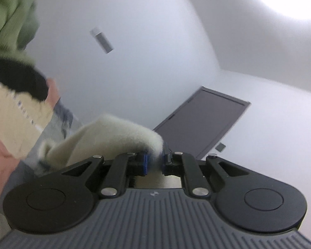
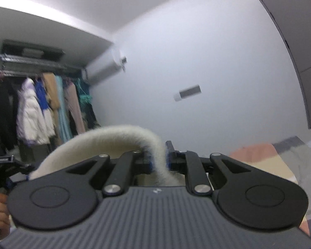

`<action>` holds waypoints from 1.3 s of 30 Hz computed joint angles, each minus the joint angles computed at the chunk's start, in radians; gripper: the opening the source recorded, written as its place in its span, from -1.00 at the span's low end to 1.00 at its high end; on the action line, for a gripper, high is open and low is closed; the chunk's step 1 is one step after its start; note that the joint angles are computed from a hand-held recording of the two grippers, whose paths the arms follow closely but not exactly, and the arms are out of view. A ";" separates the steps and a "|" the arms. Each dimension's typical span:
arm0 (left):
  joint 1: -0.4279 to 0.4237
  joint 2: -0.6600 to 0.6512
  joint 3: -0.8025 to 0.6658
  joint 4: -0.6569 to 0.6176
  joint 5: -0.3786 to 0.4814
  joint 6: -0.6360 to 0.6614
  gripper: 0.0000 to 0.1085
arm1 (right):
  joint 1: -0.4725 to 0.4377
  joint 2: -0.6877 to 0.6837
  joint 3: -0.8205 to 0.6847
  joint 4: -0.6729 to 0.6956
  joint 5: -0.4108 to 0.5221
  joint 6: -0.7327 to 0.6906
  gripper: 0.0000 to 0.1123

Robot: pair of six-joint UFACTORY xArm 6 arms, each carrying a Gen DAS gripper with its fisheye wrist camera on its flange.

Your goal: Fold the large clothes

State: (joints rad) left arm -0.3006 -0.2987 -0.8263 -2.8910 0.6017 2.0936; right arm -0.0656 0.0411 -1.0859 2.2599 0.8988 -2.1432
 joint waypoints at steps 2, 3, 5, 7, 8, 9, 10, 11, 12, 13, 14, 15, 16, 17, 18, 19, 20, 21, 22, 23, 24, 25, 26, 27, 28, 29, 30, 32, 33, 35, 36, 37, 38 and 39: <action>-0.017 -0.053 0.028 -0.029 -0.040 0.071 -0.75 | -0.005 -0.010 -0.001 -0.030 0.005 0.022 -0.73; -0.026 -0.074 0.034 -0.053 -0.079 0.113 -0.75 | -0.004 -0.008 -0.013 -0.064 -0.007 0.047 -0.73; -0.033 -0.064 0.012 -0.076 -0.160 0.157 -0.74 | 0.008 0.020 -0.060 -0.153 -0.058 0.130 -0.70; -0.023 -0.027 -0.007 -0.058 -0.207 0.112 -0.73 | 0.031 0.067 -0.120 -0.270 -0.132 0.255 -0.70; -0.012 0.000 -0.018 -0.028 -0.219 0.055 -0.71 | 0.044 0.080 -0.131 -0.320 -0.164 0.296 -0.70; -0.003 0.031 -0.033 0.004 -0.235 -0.008 -0.70 | 0.063 0.105 -0.158 -0.387 -0.208 0.352 -0.70; 0.006 0.069 -0.049 0.020 -0.243 -0.042 -0.70 | 0.084 0.145 -0.201 -0.481 -0.258 0.436 -0.71; 0.015 0.101 -0.063 0.023 -0.258 -0.059 -0.70 | 0.102 0.171 -0.227 -0.559 -0.298 0.510 -0.71; 0.022 0.134 -0.082 0.030 -0.277 -0.083 -0.70 | 0.120 0.198 -0.249 -0.646 -0.329 0.596 -0.71; 0.029 0.169 -0.106 0.051 -0.293 -0.114 -0.70 | 0.133 0.231 -0.278 -0.736 -0.347 0.689 -0.71; 0.037 0.221 -0.144 0.062 -0.307 -0.129 -0.70 | 0.141 0.256 -0.296 -0.799 -0.352 0.754 -0.71; 0.043 0.262 -0.177 0.064 -0.324 -0.133 -0.70 | 0.149 0.293 -0.329 -0.879 -0.357 0.840 -0.71; 0.046 0.289 -0.198 0.070 -0.335 -0.143 -0.70 | 0.157 0.313 -0.340 -0.931 -0.362 0.896 -0.72; 0.056 0.316 -0.215 0.105 -0.330 -0.180 -0.69 | 0.164 0.339 -0.359 -0.981 -0.367 0.951 -0.72; 0.062 0.336 -0.228 0.132 -0.327 -0.212 -0.65 | 0.172 0.360 -0.377 -1.026 -0.374 1.004 -0.72; 0.070 0.361 -0.247 0.155 -0.329 -0.235 -0.64 | 0.177 0.386 -0.398 -1.065 -0.380 1.050 -0.69; 0.072 0.379 -0.264 0.163 -0.337 -0.239 -0.63 | 0.182 0.405 -0.407 -1.092 -0.392 1.079 -0.65; 0.072 0.398 -0.287 0.171 -0.354 -0.243 -0.63 | 0.189 0.426 -0.425 -1.128 -0.403 1.117 -0.63; 0.072 0.418 -0.310 0.169 -0.367 -0.239 -0.63 | 0.193 0.428 -0.422 -1.136 -0.411 1.127 -0.62; 0.074 0.437 -0.327 0.170 -0.378 -0.243 -0.63 | 0.196 0.427 -0.420 -1.129 -0.414 1.127 -0.60; 0.075 0.460 -0.350 0.186 -0.394 -0.271 -0.63 | 0.195 0.426 -0.418 -1.108 -0.412 1.122 -0.58; 0.077 0.472 -0.358 0.212 -0.405 -0.319 -0.63 | 0.193 0.416 -0.404 -1.083 -0.409 1.109 -0.57; 0.081 0.474 -0.356 0.229 -0.403 -0.358 -0.63 | 0.187 0.406 -0.394 -1.057 -0.403 1.097 -0.49; 0.086 0.474 -0.347 0.236 -0.391 -0.389 -0.63 | 0.181 0.386 -0.374 -1.028 -0.391 1.089 -0.43; 0.091 0.471 -0.337 0.243 -0.378 -0.417 -0.63 | 0.170 0.367 -0.357 -0.999 -0.372 1.079 -0.26; 0.094 0.462 -0.324 0.247 -0.368 -0.436 -0.62 | 0.159 0.347 -0.337 -0.958 -0.346 1.052 -0.01; 0.097 0.455 -0.311 0.247 -0.359 -0.449 -0.60 | 0.146 0.325 -0.314 -0.908 -0.312 1.014 0.14; 0.099 0.435 -0.285 0.238 -0.340 -0.459 -0.50 | 0.115 0.277 -0.264 -0.802 -0.235 0.931 0.47; 0.100 0.427 -0.273 0.239 -0.326 -0.465 -0.37 | 0.094 0.247 -0.233 -0.752 -0.183 0.893 0.47; 0.101 0.404 -0.246 0.227 -0.301 -0.459 -0.10 | 0.049 0.195 -0.175 -0.673 -0.073 0.853 0.47; 0.099 0.390 -0.232 0.216 -0.289 -0.454 0.05 | 0.028 0.178 -0.151 -0.636 -0.018 0.836 0.47; 0.099 0.378 -0.220 0.211 -0.278 -0.450 0.09 | 0.009 0.164 -0.129 -0.606 0.033 0.826 0.47; 0.096 0.366 -0.211 0.205 -0.277 -0.444 0.13 | -0.004 0.158 -0.117 -0.587 0.073 0.824 0.47; 0.093 0.352 -0.201 0.197 -0.279 -0.436 0.15 | -0.013 0.156 -0.110 -0.576 0.109 0.823 0.47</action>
